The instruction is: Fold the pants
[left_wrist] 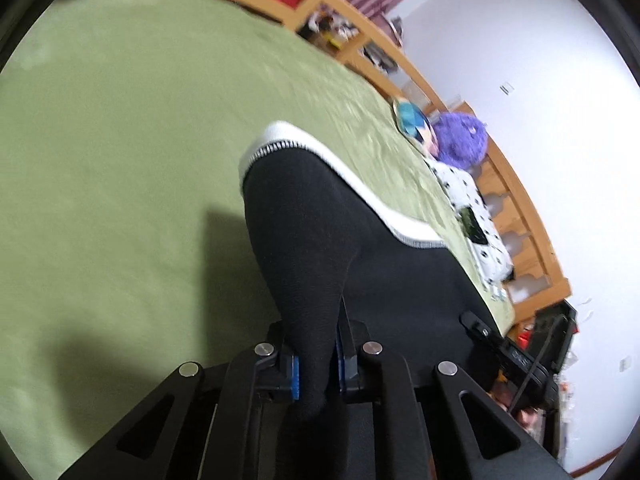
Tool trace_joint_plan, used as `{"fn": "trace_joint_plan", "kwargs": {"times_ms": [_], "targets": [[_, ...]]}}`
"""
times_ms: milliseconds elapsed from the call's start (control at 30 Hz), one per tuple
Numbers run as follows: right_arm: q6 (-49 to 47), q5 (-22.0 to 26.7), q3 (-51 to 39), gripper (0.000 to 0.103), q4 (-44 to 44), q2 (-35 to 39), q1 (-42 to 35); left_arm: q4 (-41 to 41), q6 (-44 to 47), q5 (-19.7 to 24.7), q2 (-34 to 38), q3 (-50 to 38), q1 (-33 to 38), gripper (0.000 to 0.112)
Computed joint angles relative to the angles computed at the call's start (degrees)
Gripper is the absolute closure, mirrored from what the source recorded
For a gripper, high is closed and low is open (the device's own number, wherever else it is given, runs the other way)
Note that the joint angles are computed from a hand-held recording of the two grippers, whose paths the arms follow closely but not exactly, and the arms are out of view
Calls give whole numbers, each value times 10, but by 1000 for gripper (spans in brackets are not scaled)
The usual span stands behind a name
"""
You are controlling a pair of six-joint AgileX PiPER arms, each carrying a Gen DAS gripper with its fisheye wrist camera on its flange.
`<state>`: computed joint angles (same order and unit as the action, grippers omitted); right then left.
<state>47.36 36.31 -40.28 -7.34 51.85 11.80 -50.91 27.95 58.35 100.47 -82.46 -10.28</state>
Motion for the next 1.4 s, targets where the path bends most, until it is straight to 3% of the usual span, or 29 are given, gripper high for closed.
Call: {"fn": "trace_joint_plan", "kwargs": {"times_ms": [33,200,367,433,500,533,600,667,700,767,867,967,1067,1167,1267,1400], "targets": [[41,-1,-5,86,-25,7,27,10,-1,7,-3,-12,20,101],[110,-121,-31,87,-27,119,122,48,0,69,11,-88,123,101],[132,-155,-87,86,-46,222,192,77,15,93,36,-108,186,99],[185,-118,-107,79,-117,248,212,109,3,91,54,-96,179,93],[233,-76,-106,70,-181,259,226,168,-10,52,44,-65,154,85],[237,-75,-92,63,-185,255,221,193,-11,20,27,-37,141,85],[195,-87,-68,54,-137,243,197,196,5,-1,-2,1,136,74],[189,-72,-70,53,-109,231,190,188,11,7,-25,16,140,66],[210,-38,-79,56,-130,215,204,197,11,-3,-45,28,137,65],[296,49,-104,57,-225,192,262,199,29,-23,-84,55,142,61],[388,118,-121,57,-335,164,364,149,67,-29,-134,99,153,54],[430,137,-116,57,-384,173,432,135,79,-35,-160,140,148,54],[431,131,-101,58,-363,220,458,162,83,-96,-205,236,133,55],[445,155,-93,58,-358,277,477,138,138,-155,-241,312,128,55],[428,173,-100,58,-352,273,485,163,132,-153,-259,321,129,54],[378,200,-115,58,-338,217,475,117,169,-68,-249,269,184,52]]}}
